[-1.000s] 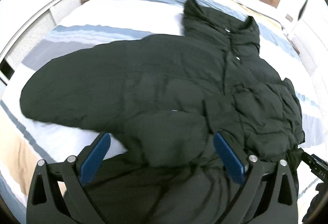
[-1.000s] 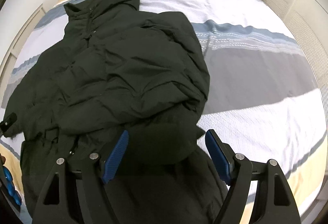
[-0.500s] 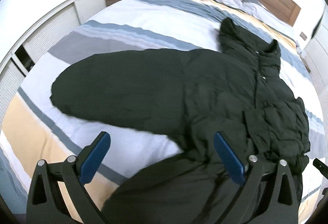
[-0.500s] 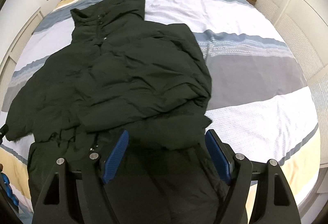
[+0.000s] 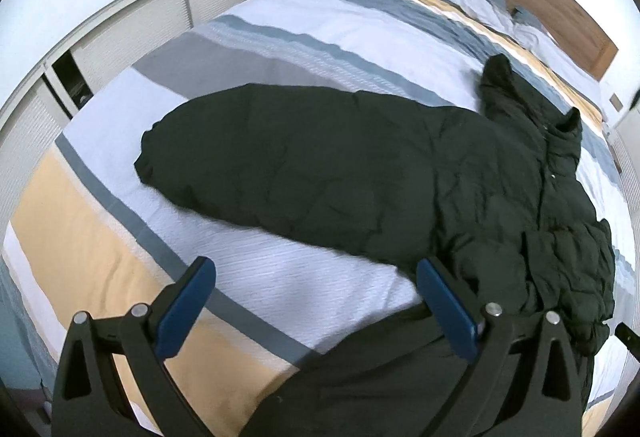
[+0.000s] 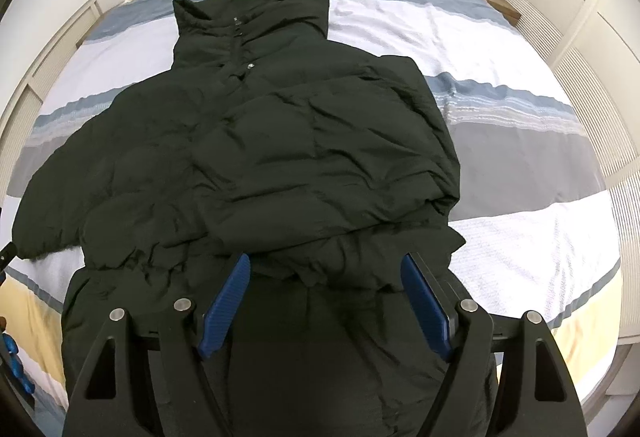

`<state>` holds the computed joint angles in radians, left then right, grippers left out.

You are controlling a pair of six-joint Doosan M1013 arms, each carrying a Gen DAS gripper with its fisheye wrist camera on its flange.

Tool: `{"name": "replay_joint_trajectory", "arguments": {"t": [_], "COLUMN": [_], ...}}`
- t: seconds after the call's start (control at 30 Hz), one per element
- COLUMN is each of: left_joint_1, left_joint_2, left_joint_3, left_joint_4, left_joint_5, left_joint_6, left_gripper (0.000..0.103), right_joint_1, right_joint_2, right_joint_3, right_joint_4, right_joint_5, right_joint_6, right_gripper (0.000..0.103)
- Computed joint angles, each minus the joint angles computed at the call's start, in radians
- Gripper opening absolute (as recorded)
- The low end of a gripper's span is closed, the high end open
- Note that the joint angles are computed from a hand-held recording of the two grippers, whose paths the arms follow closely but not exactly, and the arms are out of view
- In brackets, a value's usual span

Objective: Fold large clothes
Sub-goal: 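Grasp the other sleeve cuff with the left tool and lift it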

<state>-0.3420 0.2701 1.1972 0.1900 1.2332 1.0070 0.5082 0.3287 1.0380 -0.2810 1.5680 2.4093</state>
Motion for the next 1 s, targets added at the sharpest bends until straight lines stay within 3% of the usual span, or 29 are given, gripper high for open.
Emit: {"name": "replay_joint_trajectory", "arguments": {"t": [0.27, 0.47, 0.67, 1.0], "left_joint_1": [0.05, 0.113, 0.218, 0.323], "left_joint_2": [0.009, 0.016, 0.011, 0.023], "left_joint_3": [0.021, 0.053, 0.123, 0.2], "left_joint_4": [-0.04, -0.139, -0.327, -0.605], "left_joint_5": [0.004, -0.029, -0.148, -0.328], "left_joint_6": [-0.022, -0.054, -0.098, -0.136], "left_gripper": [0.102, 0.102, 0.102, 0.102], "right_joint_1": [0.008, 0.009, 0.007, 0.005], "right_joint_2": [0.021, 0.026, 0.007, -0.033], "right_joint_3": [-0.029, -0.035, -0.01, 0.042], "right_joint_4": [-0.005, -0.011, -0.018, -0.033], "right_joint_5": [0.039, 0.064, 0.087, 0.117], "right_joint_6": [0.001, 0.005, 0.023, 0.066], "right_gripper": [0.078, 0.078, 0.078, 0.078]}}
